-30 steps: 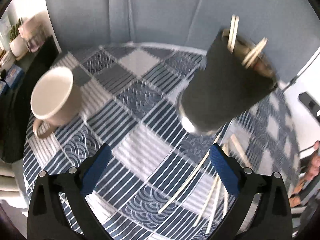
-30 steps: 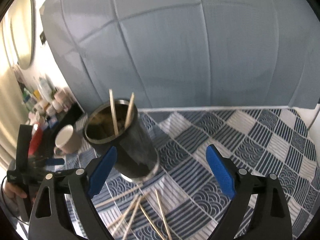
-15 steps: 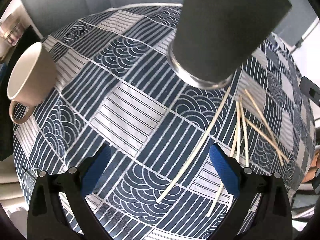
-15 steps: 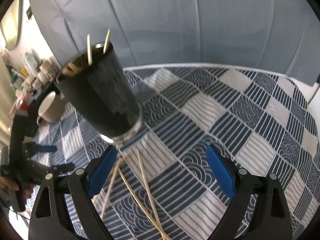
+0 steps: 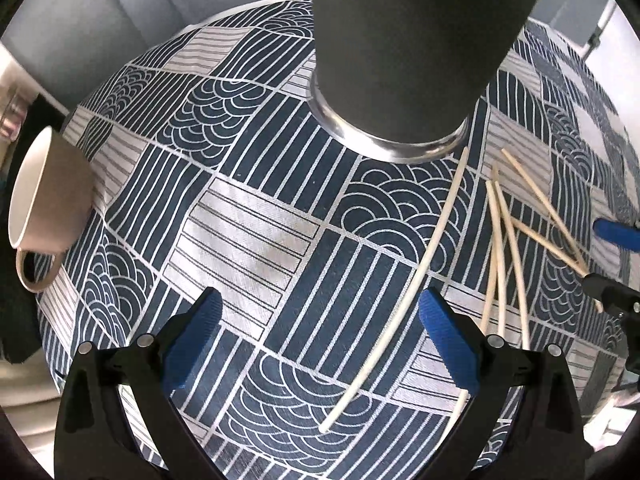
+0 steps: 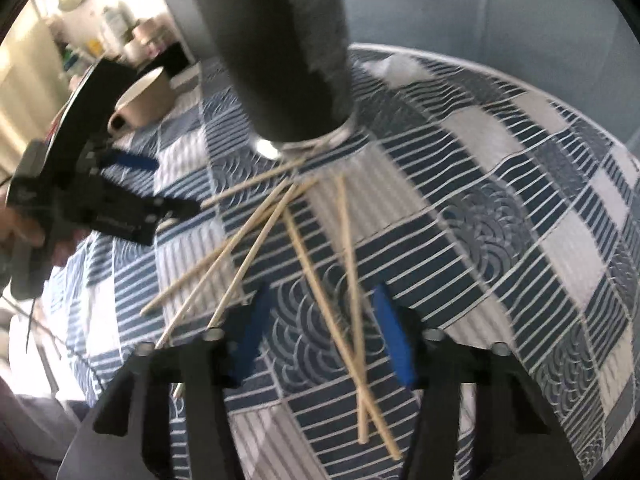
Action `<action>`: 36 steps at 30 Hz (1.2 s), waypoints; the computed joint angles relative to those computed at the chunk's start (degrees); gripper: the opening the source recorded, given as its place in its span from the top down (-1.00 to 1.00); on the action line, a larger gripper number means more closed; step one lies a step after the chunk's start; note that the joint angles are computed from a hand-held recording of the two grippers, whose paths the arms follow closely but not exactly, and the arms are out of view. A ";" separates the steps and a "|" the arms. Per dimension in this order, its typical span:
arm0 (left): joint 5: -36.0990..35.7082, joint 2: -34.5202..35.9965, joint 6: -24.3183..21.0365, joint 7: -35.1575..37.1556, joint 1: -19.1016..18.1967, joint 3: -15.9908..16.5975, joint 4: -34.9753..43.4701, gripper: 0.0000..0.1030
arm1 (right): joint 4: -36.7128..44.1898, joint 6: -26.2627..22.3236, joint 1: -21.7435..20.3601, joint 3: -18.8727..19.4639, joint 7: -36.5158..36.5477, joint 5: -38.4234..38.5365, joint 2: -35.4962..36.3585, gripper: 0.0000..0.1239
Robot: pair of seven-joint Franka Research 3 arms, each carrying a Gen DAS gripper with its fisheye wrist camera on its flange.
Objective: Organize utensils
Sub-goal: 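Move both open grippers back down toward the remaining chopsticks, then close the right gripper on a chopstick while the left gripper grasps another chopstick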
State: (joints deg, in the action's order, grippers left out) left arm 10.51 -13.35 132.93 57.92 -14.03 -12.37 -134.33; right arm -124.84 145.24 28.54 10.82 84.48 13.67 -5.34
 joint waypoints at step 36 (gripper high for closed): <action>-23.46 -10.15 0.03 10.82 -2.90 4.20 -6.61 0.91 | 1.95 -5.94 -0.75 -1.80 -12.84 17.81 -0.25 0.92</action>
State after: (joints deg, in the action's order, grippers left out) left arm -12.95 -23.51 132.96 68.73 -16.93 -8.17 -140.95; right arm -122.89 139.30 27.78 9.02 71.64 31.49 -5.60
